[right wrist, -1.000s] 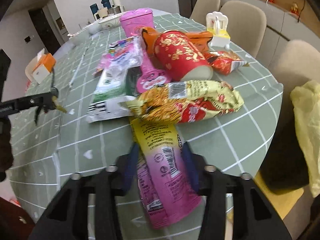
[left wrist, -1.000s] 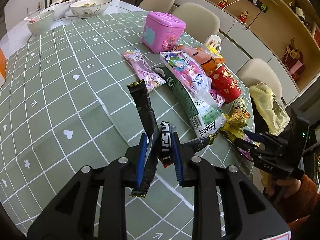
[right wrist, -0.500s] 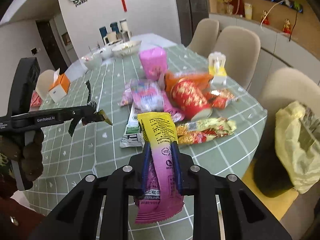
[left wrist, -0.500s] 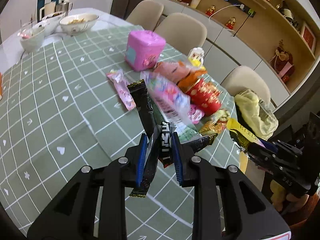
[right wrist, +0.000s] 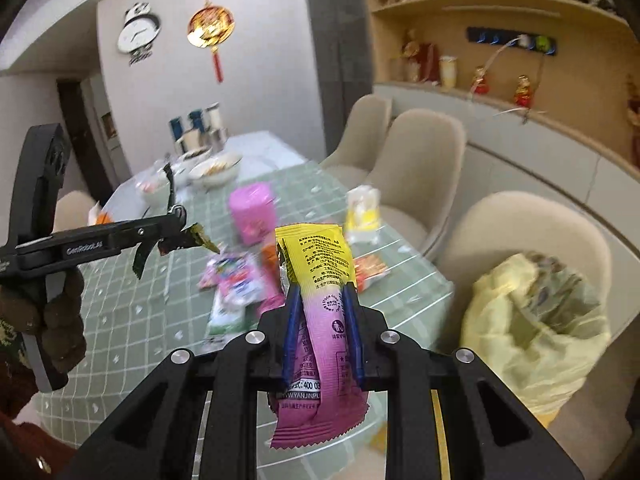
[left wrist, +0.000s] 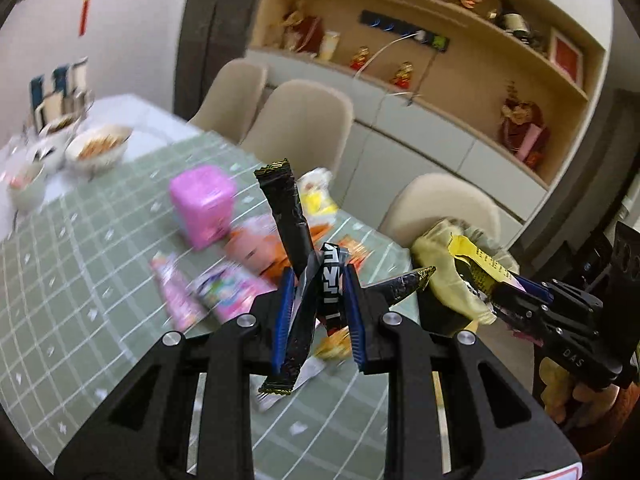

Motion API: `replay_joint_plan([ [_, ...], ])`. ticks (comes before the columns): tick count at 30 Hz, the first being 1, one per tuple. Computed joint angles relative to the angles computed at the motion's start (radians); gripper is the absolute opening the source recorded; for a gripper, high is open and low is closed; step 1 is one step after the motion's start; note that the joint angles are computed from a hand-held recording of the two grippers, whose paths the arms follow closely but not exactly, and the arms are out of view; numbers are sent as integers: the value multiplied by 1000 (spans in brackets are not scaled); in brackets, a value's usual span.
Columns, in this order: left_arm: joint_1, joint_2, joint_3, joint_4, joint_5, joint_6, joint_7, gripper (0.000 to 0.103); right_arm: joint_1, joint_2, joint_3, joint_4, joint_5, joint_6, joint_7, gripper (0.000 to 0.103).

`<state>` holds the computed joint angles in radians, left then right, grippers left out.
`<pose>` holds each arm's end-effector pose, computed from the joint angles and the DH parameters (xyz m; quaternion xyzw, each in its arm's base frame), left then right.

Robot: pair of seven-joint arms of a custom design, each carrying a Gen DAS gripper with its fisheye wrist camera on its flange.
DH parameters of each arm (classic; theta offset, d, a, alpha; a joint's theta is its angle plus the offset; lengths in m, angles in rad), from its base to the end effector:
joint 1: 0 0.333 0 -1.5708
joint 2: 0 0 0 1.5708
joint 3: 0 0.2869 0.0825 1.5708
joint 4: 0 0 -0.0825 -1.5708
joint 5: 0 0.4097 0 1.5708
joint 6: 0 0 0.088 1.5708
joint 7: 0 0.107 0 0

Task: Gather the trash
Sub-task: 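Carry both wrappers over the bin and open both tools to drop them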

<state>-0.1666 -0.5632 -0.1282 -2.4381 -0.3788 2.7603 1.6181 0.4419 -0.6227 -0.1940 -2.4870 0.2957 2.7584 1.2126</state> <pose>0.4528 -0.1287 0.5720 -0.6139 0.6577 -0.3982 0.1791 0.4485 0.0904 0.5675 -0.7370 0.5075 -0.1981 0.4000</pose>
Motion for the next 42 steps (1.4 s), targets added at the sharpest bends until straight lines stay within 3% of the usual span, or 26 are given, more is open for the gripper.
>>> replay_joint_plan([
  [6, -63, 152, -37, 155, -20, 56, 9, 23, -88, -2, -21, 27, -38, 49, 34, 21],
  [11, -101, 315, -88, 313, -2, 73, 8, 23, -131, 25, -78, 63, -57, 81, 23, 21],
  [18, -126, 547, -143, 536, 126, 48, -82, 23, -136, 106, -184, 138, 11, 86, -53, 21],
  [23, -168, 700, -140, 689, 250, 27, -162, 23, -116, 201, -259, 212, 140, 69, -171, 21],
  [32, -262, 1001, -98, 1018, 351, -81, -262, 23, -136, 397, -322, 341, 375, 11, -383, 21],
  [42, -308, 1260, -89, 1363, 337, -283, -251, 27, -253, 549, -265, 468, 492, -89, -432, 21],
])
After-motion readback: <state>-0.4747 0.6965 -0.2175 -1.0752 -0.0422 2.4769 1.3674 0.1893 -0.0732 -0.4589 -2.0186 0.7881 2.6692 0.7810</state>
